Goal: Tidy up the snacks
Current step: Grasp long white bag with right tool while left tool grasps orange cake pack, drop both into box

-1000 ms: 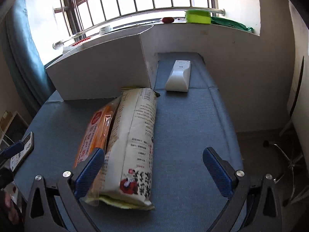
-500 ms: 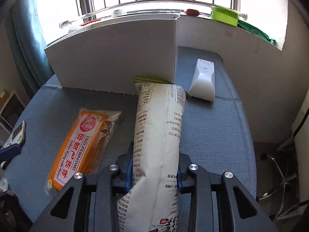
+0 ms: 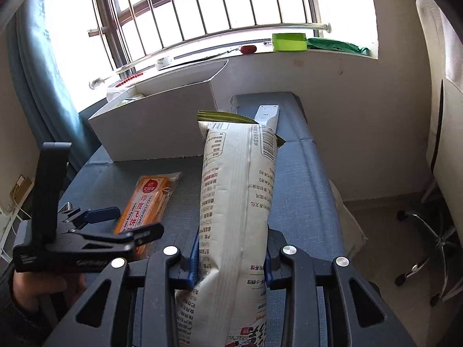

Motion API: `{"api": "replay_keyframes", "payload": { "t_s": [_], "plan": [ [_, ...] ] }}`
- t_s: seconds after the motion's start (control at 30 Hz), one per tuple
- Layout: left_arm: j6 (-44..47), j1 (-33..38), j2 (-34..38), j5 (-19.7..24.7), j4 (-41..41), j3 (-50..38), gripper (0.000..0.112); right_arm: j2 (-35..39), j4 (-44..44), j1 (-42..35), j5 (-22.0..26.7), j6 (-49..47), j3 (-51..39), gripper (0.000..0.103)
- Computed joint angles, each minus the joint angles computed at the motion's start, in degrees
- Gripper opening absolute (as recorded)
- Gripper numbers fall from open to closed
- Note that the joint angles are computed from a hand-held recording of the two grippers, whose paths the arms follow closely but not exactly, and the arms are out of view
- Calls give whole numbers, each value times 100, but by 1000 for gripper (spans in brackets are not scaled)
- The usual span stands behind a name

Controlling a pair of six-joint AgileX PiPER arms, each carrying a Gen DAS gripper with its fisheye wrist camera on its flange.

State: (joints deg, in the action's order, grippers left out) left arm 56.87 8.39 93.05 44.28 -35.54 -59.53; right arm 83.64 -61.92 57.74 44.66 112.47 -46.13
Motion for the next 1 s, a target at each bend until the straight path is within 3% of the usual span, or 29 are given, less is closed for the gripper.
{"api": "replay_keyframes", "payload": {
  "t_s": [0.1,0.17,0.2,0.23,0.5,0.6,0.67,0.73,0.87,1.0],
  "plan": [
    [-113,-241,-147,-519,177,248,102,-126,-104,23,-22,151,129,36],
    [587,-197,-344,-758,-138,534,85,-180,-172,44,-33,259,203,35],
    [843,-91,-385,-668,-305,530,67,-196,-192,52,-37,290,228,35],
    [1014,54,-414,-517,-463,496,57,-210,-239,65,-46,348,259,35],
    [2498,1496,-704,1048,-1526,169,57,-291,-655,30,-301,709,376,30],
    [2580,1931,-575,1534,-1964,-438,57,-382,-953,-174,-480,697,247,29],
    [2478,2065,-367,1775,-2224,-1018,57,-427,-1105,-503,-870,487,34,29],
    [2167,1927,-91,1677,-2403,-1653,57,-370,-881,-881,-1147,-267,-451,29],
    [1095,1390,914,1514,-2241,-3550,57,222,416,-1710,-1587,-2559,-1991,29],
    [10,979,2091,1506,-1646,-5640,57,1236,2072,-2341,-1264,-4850,-3971,29]
  ]
}}
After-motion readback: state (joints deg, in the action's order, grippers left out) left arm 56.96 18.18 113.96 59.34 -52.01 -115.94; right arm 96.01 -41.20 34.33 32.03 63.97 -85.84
